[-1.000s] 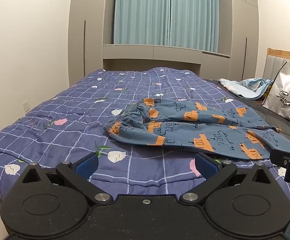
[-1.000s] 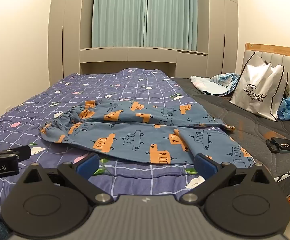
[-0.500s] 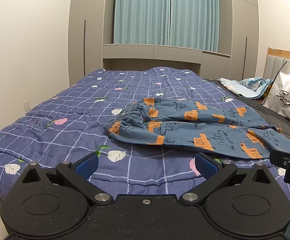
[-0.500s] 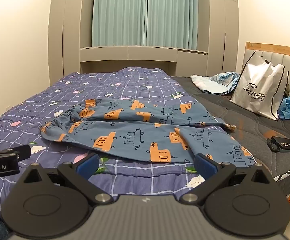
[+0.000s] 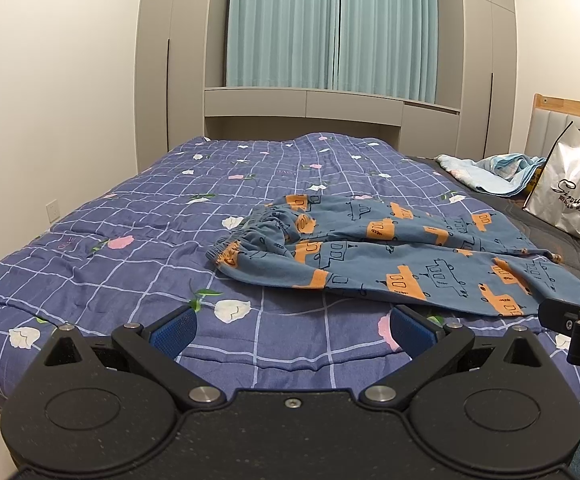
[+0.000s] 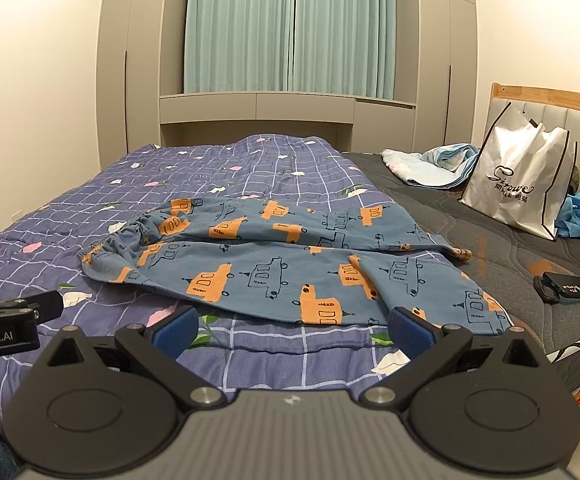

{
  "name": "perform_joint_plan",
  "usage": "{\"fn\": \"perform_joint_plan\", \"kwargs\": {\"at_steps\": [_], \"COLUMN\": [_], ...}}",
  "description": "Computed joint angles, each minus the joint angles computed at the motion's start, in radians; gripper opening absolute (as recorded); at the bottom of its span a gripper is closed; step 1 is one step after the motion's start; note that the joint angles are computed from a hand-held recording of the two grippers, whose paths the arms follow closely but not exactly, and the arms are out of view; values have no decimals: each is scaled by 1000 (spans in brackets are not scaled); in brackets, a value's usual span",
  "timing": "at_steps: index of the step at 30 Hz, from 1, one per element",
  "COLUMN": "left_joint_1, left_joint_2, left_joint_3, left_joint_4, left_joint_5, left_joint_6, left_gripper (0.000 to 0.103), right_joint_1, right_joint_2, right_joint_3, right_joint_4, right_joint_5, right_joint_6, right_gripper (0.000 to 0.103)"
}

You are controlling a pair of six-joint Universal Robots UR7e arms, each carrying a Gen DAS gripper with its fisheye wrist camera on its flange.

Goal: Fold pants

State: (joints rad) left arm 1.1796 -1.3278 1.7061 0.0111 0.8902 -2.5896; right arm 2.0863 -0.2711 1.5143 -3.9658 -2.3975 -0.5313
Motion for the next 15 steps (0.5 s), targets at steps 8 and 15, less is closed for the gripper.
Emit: {"fn": "perform_joint_plan", "kwargs": {"at_steps": [8, 15], "left_joint_1": [0, 20], "left_joint_2": [0, -4], "left_joint_3": [0, 9], "left_joint_4": [0, -1], "left_joint_5": [-1, 8], "left_joint_6": [0, 6], "left_gripper": [102, 103], "right_joint_1": [0, 0], "right_joint_2": [-2, -3], "right_joint_3": [2, 2], "right_joint_4": [2, 3], "right_joint_5": [0, 0], "right_joint_6": [1, 2], "right_gripper": [103, 103]}}
